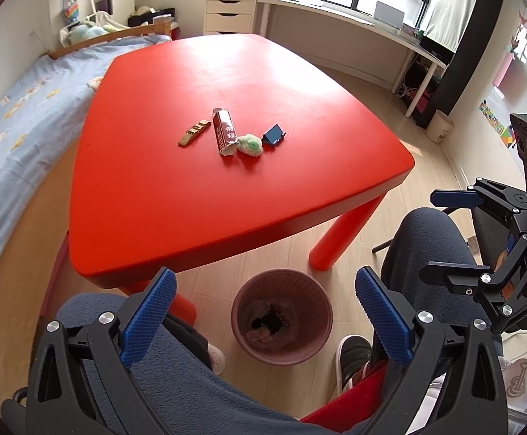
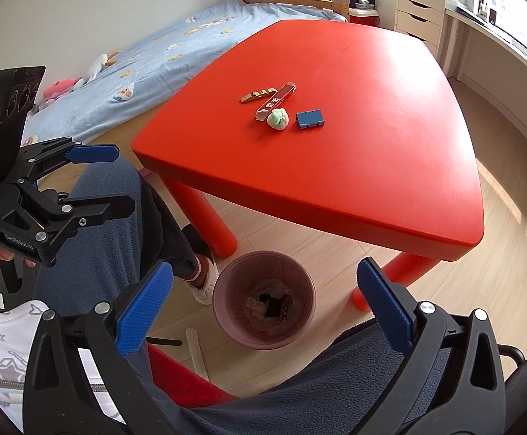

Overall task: Collect trash
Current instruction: 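Move both grippers back over the table toward the blue card holder and blocks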

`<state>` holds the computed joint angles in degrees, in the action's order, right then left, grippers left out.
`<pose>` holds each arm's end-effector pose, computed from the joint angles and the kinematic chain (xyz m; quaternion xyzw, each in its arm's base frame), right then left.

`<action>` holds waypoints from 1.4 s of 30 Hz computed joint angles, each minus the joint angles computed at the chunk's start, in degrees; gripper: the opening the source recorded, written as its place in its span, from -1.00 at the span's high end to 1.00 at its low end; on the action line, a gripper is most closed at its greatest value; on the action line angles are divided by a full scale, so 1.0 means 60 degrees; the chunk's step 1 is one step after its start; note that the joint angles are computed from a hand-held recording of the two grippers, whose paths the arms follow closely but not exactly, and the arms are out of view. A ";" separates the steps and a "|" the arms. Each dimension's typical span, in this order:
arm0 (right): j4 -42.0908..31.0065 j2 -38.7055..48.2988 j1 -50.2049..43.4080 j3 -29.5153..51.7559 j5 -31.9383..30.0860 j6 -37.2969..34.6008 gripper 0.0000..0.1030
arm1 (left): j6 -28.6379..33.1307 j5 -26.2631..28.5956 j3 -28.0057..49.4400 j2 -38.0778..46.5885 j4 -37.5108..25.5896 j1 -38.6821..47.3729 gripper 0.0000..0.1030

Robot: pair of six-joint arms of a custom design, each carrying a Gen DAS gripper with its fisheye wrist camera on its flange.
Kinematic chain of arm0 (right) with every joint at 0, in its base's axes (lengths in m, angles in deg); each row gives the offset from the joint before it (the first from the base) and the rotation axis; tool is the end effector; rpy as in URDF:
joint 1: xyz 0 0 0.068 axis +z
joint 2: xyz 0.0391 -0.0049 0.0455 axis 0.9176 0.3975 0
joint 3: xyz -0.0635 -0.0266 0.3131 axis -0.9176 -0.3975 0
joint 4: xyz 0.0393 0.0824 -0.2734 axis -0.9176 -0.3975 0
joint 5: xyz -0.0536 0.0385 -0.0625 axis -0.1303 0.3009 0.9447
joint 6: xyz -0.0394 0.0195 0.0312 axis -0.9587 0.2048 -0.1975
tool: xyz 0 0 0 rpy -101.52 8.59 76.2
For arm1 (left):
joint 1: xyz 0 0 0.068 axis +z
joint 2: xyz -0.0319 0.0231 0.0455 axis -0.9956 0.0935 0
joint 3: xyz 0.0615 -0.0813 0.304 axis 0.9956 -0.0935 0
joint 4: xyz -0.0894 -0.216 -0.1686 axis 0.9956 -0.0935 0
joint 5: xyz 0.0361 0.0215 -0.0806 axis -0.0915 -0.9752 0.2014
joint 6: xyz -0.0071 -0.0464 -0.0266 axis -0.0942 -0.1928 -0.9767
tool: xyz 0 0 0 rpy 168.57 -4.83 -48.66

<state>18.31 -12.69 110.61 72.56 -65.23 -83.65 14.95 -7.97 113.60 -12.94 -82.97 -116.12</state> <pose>0.1936 0.1978 0.2448 -0.3884 0.8720 0.1992 0.2218 0.1785 -0.1004 0.2215 -0.0314 0.9558 -0.0555 0.2871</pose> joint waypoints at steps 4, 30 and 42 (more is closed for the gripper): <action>0.0013 0.0038 0.0005 0.0068 0.0008 -0.0017 -0.94 | 0.0019 0.0010 -0.0031 -0.0102 0.0032 0.0037 -0.85; -0.0383 0.3603 -0.0866 0.4309 -0.0017 -0.1819 -0.94 | 0.4719 0.1627 0.1642 0.1755 0.1387 0.4136 -0.85; -0.0821 0.5778 -0.0821 0.5977 0.0193 -0.2380 -0.94 | 0.6301 0.2784 0.2858 0.4424 0.1692 0.5321 -0.85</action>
<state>13.39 21.98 105.68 108.42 -64.07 -97.93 52.75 8.74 130.75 13.60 -72.82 -84.19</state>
